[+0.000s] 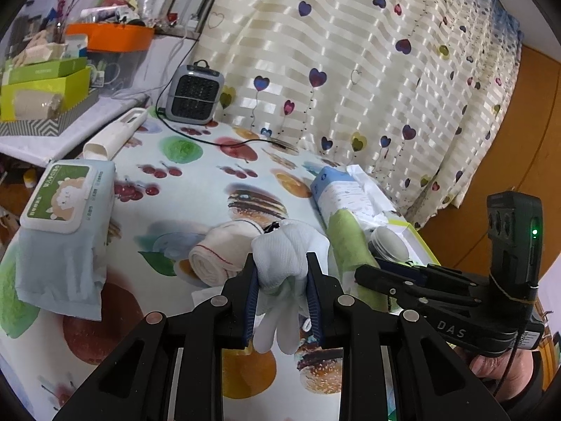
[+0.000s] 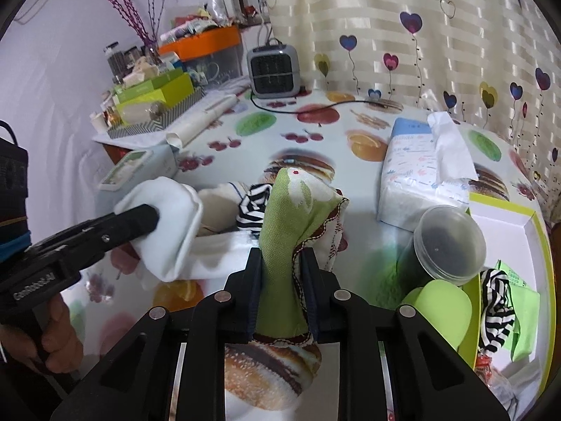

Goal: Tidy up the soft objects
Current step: 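Lift the glove and green cloth and carry both over the white tray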

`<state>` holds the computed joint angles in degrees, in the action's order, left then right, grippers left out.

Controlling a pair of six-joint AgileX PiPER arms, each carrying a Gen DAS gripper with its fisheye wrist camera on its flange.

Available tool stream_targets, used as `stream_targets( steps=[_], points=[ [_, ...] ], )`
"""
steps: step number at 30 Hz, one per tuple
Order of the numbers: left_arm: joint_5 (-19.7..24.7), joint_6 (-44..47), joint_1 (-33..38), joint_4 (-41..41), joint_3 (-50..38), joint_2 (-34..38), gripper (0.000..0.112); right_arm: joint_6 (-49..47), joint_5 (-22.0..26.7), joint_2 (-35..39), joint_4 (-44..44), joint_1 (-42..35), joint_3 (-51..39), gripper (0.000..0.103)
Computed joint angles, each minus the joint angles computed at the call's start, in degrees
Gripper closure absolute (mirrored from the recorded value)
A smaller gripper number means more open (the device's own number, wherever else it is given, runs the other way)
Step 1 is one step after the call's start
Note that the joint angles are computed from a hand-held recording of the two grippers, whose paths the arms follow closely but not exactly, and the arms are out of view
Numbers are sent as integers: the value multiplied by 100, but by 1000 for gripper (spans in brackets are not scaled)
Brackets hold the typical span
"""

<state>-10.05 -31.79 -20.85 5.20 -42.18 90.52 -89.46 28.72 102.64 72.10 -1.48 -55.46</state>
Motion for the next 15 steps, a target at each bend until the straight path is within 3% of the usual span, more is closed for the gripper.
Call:
stream_targets(
  steps=[15],
  points=[
    [139,1949,-464,-1995,146,-577,89,-1054,560,-965,910,-484,779,80]
  ],
)
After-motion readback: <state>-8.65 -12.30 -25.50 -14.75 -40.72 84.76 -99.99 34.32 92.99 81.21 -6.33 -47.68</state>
